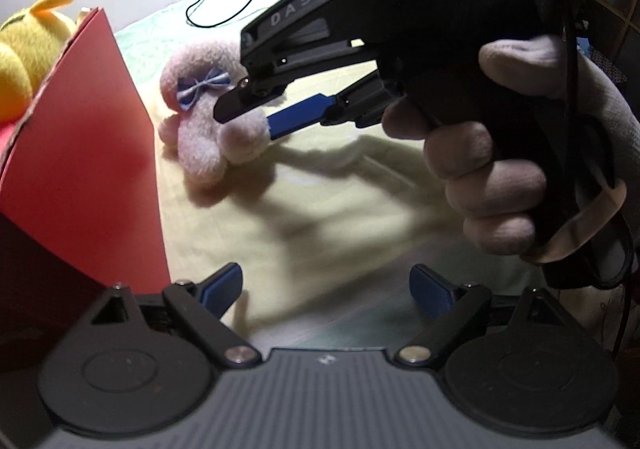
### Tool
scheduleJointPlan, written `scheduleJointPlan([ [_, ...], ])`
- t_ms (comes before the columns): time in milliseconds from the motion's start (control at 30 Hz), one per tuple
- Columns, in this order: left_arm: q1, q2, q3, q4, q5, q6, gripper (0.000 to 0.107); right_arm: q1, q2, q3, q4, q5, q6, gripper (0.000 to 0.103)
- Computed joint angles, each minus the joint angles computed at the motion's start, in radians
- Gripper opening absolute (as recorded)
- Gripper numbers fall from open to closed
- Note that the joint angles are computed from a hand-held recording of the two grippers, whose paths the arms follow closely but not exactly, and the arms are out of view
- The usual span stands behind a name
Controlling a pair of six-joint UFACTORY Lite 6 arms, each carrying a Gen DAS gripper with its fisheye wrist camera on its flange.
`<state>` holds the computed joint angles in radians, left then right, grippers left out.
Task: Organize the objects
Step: 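Close the right gripper on the pink bow-tie bear's head, then lift the pink bear off the bed and carry it toward the red box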
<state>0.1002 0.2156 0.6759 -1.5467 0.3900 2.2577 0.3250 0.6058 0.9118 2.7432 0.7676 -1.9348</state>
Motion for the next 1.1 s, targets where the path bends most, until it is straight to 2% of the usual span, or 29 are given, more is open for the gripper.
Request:
scheduleJointPlan([
  [33, 0.004, 0.008, 0.01, 0.024, 0.005, -0.025, 0.09, -0.005, 0.006, -0.001, -0.005, 0.01, 0.003, 0.032],
  [233, 0.001, 0.005, 0.024, 0.041, 0.041, -0.07, 0.09, -0.068, -0.01, -0.108, -0.073, 0.141, 0.043, 0.026],
  [367, 0.011, 0.004, 0.059, 0.118, 0.105, -0.17, 0.091, -0.105, -0.12, -0.27, -0.11, 0.195, 0.014, 0.026],
  [533, 0.054, 0.019, 0.139, 0.233, 0.244, -0.331, 0.094, -0.187, -0.276, -0.49, -0.198, 0.261, 0.045, 0.027],
  [667, 0.043, 0.041, 0.173, 0.254, 0.28, -0.396, 0.094, -0.218, -0.356, -0.603, -0.213, 0.293, 0.053, 0.032],
  [733, 0.019, 0.075, 0.194, 0.24, 0.266, -0.403, 0.094, -0.229, -0.342, -0.616, -0.181, 0.32, 0.037, 0.034],
  [867, -0.009, 0.166, 0.276, 0.273, 0.281, -0.503, 0.091, -0.263, -0.206, -0.538, -0.182, 0.422, 0.067, 0.034],
  [1100, -0.034, 0.251, 0.358, 0.297, 0.261, -0.6, 0.087, -0.274, -0.083, -0.382, -0.306, 0.4, 0.113, 0.033],
])
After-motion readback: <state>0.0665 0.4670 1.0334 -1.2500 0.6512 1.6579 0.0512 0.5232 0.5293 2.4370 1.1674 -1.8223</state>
